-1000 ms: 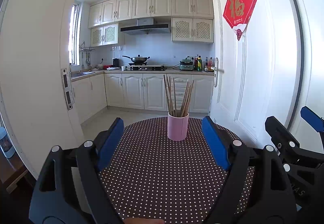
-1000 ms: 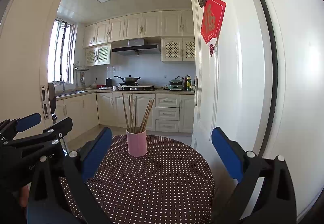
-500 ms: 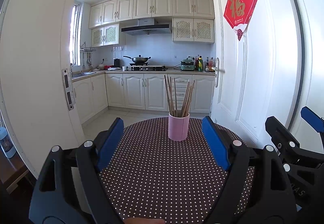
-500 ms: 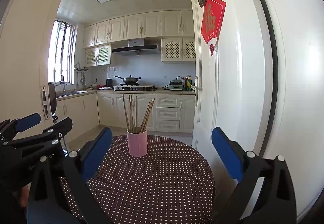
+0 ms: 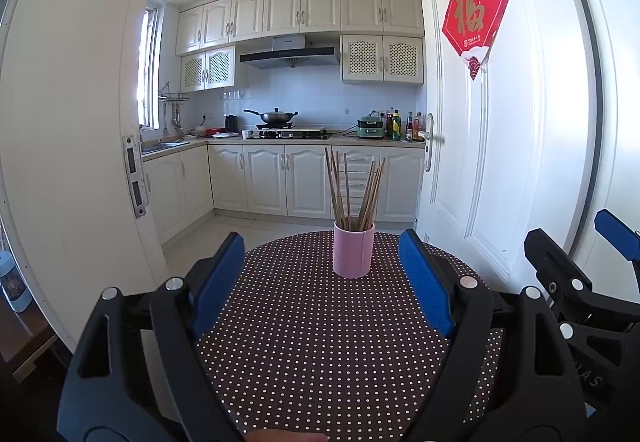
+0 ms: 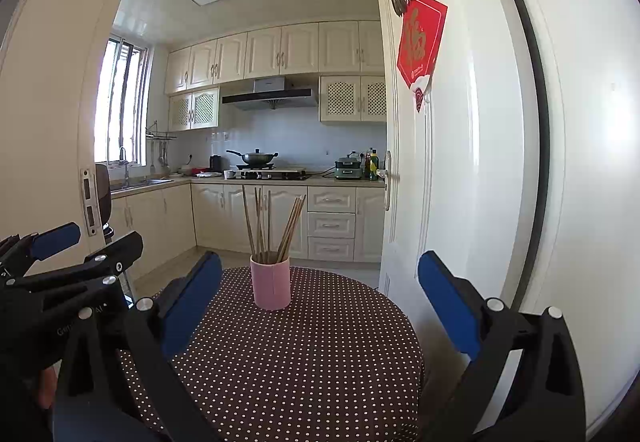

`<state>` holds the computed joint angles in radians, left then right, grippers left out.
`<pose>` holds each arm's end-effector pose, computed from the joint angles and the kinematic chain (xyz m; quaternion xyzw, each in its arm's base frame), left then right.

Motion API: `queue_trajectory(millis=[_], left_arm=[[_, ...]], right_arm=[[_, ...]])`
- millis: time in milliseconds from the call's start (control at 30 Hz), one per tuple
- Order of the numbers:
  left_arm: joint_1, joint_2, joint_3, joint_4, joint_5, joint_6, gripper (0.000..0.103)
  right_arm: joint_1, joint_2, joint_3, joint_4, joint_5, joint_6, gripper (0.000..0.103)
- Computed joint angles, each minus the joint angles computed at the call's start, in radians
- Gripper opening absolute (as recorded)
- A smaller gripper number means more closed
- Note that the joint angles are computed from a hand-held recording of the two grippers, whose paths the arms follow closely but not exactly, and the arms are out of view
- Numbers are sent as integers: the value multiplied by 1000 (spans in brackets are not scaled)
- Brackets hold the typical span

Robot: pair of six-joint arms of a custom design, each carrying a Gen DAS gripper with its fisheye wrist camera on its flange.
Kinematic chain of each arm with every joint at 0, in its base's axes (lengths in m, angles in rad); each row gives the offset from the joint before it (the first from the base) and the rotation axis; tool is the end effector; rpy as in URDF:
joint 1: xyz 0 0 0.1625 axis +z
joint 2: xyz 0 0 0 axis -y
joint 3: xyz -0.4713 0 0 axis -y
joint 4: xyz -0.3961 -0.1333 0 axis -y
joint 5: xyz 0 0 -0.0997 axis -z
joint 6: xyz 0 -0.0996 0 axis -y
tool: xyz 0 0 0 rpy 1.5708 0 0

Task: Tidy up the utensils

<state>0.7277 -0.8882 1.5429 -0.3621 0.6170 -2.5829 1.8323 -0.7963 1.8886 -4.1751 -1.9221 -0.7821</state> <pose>-0.3336 -0.5845 0.1749 0.2506 0.7216 -0.5768 0.2896 0.2537 -0.5648 0.2418 0.2532 -0.6808 0.6200 0.2967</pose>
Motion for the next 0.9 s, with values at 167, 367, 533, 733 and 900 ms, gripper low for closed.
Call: queue_trajectory(millis=[167, 367, 533, 733, 900], left_arm=[[-1, 0, 0, 1, -2, 1, 79], [-2, -3, 4, -7, -3, 2, 79], [-3, -5, 7, -12, -9, 2, 79], [-3, -4, 6, -17, -11, 6, 79], [-3, -3, 3, -9, -13, 1, 78]], right_arm=[[-1, 0, 0, 1, 1, 2, 95], [0, 2, -2, -1, -1, 0, 95], [0, 1, -1, -3, -2, 0, 95], [-1, -1, 3, -3, -2, 2, 95], [-1, -1, 3, -4, -4, 2, 95]])
